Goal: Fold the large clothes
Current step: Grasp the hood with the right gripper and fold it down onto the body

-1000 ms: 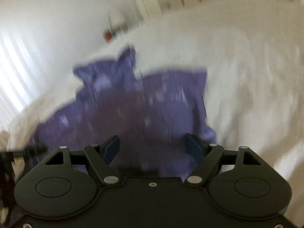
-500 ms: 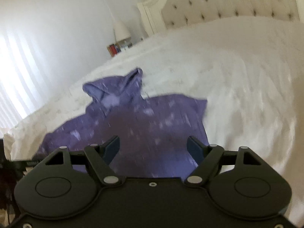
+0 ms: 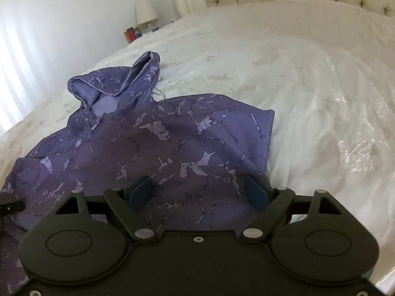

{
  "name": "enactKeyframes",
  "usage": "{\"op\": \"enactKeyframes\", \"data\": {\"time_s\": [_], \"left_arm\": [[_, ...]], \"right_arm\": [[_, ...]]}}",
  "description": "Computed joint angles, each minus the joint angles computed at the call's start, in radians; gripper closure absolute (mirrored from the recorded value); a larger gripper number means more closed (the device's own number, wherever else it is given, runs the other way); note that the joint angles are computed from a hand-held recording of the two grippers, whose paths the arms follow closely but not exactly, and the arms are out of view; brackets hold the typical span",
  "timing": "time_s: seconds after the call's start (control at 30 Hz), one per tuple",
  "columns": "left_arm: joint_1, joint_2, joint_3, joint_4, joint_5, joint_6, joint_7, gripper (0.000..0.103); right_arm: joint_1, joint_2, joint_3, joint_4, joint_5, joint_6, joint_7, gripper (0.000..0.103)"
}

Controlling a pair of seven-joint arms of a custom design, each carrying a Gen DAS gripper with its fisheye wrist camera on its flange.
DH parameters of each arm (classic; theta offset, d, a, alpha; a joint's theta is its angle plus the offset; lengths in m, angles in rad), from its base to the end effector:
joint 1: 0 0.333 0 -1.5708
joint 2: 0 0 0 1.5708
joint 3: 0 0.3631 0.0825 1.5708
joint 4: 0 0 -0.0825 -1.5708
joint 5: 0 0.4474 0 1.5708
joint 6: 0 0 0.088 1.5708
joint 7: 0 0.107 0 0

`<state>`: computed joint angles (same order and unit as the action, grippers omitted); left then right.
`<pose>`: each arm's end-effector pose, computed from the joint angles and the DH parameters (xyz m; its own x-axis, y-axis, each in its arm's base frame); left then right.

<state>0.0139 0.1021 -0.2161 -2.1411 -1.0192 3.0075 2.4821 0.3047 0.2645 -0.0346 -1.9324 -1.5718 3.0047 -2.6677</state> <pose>0.6362 -0.0642 0.4283 -0.2100 -0.9620 0.1745 -0.6899 0.0194 -0.7237 0.6365 0.2530 0.3968 -0.1148 -0.9501 -0.2900 -0.5729 0.3018 -0.7620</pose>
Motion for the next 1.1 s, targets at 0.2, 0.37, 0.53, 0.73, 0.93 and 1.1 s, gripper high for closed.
{"op": "enactKeyframes", "data": {"time_s": [0.2,0.37,0.53,0.73,0.93,1.1], "left_arm": [[0.003,-0.035,0.022,-0.006,-0.012,-0.082,-0.004,0.061],[-0.015,-0.091,0.062,-0.032,0.047,-0.118,-0.088,0.054],[-0.048,-0.110,0.081,0.001,-0.013,-0.089,-0.021,0.044],[-0.055,-0.011,0.062,0.151,0.099,-0.097,-0.088,0.039],[-0.045,0.142,0.035,0.322,0.293,-0.109,-0.286,0.039],[-0.069,0.274,0.050,0.457,0.478,-0.094,-0.434,0.039]], "right_arm": [[0.016,-0.033,0.001,-0.022,0.069,-0.032,-0.109,0.015],[0.015,-0.068,0.013,-0.031,0.077,-0.032,-0.177,0.013],[0.017,-0.056,0.018,0.002,0.206,-0.001,-0.324,0.011],[0.017,0.023,0.027,0.103,0.497,0.017,-0.573,0.011],[0.049,0.154,0.014,0.295,0.648,-0.106,-0.764,0.008],[0.056,0.273,-0.004,0.448,0.745,-0.096,-0.898,0.008]]}}
